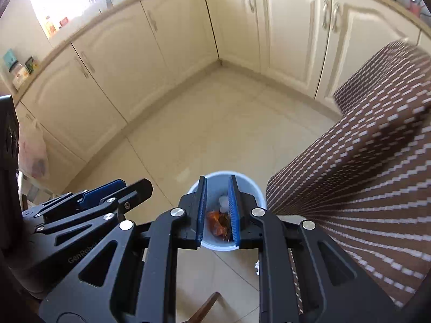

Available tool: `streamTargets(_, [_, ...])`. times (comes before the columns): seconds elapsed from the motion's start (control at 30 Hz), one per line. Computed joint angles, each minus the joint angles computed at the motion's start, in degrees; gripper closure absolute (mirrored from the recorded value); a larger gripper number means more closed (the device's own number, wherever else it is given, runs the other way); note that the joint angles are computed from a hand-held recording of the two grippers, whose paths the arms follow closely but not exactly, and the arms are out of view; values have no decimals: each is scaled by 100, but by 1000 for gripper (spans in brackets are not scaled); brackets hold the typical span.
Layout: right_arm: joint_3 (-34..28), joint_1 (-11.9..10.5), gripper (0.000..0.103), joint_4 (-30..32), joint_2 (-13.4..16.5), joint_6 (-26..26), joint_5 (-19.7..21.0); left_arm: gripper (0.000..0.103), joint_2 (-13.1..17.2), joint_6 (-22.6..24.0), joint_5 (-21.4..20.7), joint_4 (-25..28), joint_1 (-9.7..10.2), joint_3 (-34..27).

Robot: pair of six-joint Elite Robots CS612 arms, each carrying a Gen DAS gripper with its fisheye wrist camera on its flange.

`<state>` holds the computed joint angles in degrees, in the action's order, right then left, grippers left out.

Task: Collect trash
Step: 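Move both grippers back over the table toward the red can and peel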

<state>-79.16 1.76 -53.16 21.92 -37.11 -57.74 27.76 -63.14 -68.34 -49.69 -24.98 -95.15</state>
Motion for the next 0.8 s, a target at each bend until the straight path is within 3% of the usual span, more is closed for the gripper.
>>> streamTargets(0.23, [-449,-382,85,-397,-102,225,520,61,-379,566,774,-363,-428,103])
streamTargets(0.4, [-613,-797,84,-849,-198,682,796,57,-687,1227,988,-1024,-698,538])
streamTargets(0.57, [-541,-1237,80,-1624,-270,1362,609,55,-1024,2051,650,-2036,-882,1361])
streamTargets(0.7, [-366,-1549,55,-2219,-312,1967,155,47,-1292,2524,303,-2626,-1009,2131])
streamTargets(0.8, [-197,-1819,53,-2484,-330,2377,-150,46,-1447,2673,15,-2878,-1051,2636])
